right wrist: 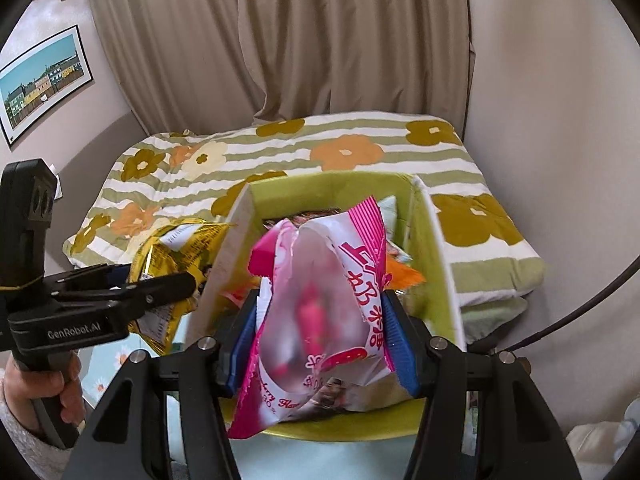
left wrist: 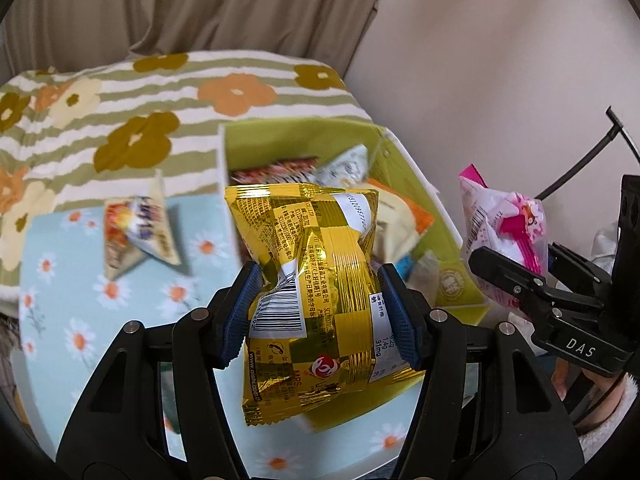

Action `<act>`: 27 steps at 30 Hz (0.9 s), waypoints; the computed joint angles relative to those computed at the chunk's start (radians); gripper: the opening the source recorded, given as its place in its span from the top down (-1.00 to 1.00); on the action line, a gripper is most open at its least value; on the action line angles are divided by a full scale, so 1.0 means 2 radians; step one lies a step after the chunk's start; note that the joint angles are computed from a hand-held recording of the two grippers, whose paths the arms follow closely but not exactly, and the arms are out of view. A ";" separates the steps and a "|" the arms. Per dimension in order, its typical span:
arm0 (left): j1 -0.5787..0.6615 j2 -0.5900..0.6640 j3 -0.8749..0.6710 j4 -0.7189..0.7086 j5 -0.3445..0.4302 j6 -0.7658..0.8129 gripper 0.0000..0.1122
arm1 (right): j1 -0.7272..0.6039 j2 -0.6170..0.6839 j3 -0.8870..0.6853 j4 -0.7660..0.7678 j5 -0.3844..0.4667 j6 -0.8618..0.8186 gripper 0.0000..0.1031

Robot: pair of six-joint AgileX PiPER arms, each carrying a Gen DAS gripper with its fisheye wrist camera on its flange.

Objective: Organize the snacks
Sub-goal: 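Carry both bags into the yellow box and open both tools to release them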

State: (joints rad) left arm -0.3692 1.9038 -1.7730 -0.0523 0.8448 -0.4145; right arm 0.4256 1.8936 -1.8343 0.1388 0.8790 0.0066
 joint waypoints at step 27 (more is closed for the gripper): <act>-0.036 -0.048 0.085 0.092 -0.014 -0.087 -0.83 | -0.044 0.012 0.030 0.069 0.003 -0.059 -0.08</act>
State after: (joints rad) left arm -0.4408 1.8078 -1.6029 0.1310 0.8160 -0.5881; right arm 0.3369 1.9175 -1.7737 0.2764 0.8856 -0.1116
